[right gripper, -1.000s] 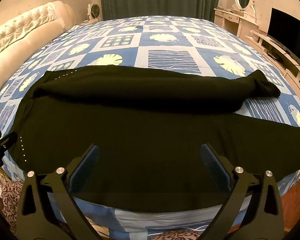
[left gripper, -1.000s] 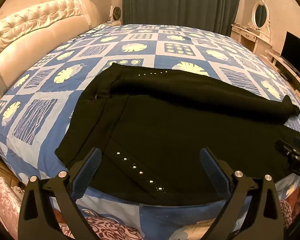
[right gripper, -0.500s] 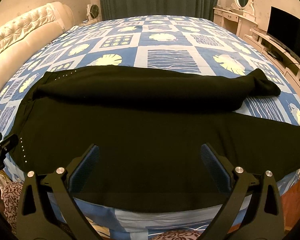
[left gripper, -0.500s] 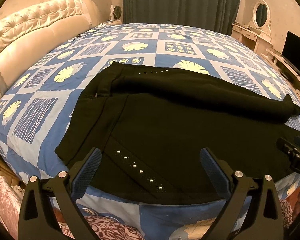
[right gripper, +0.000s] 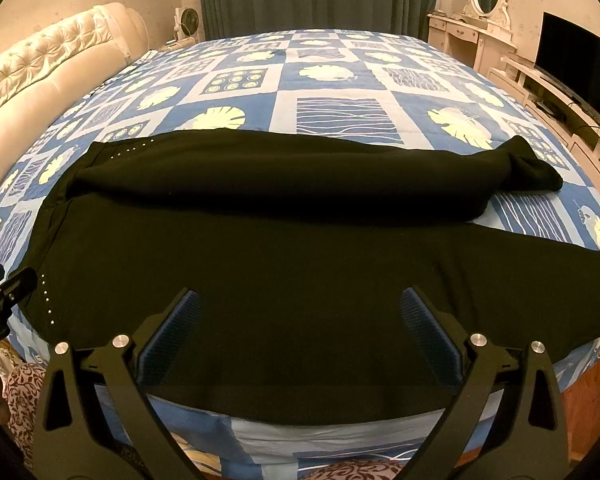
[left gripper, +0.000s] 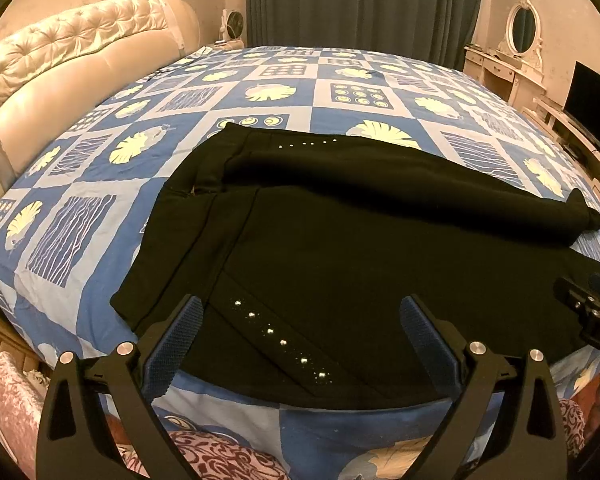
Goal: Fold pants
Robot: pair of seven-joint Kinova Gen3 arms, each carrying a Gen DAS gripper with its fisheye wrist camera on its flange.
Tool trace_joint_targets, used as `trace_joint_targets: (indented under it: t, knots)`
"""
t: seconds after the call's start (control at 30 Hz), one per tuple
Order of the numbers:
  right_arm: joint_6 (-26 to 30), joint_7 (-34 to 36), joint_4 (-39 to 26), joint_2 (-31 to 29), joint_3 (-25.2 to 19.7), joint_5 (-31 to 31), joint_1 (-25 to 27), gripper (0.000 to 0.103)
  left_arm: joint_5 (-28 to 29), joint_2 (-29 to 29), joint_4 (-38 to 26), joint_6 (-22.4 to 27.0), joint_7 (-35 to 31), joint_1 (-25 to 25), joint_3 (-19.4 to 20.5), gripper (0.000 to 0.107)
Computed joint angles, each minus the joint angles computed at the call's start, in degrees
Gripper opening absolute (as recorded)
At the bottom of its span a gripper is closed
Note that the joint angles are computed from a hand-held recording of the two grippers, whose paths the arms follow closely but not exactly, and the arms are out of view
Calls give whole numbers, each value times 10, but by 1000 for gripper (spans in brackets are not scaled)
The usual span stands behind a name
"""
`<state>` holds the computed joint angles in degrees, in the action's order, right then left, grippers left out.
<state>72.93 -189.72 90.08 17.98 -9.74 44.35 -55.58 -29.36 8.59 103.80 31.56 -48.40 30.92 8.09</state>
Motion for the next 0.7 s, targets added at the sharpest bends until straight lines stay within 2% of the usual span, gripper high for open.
trace_joint_targets:
  t: [0.7]
  knots:
    - [-3, 1, 0, 2, 1, -4, 1, 101, 4, 1, 2, -3, -7, -3, 0, 99]
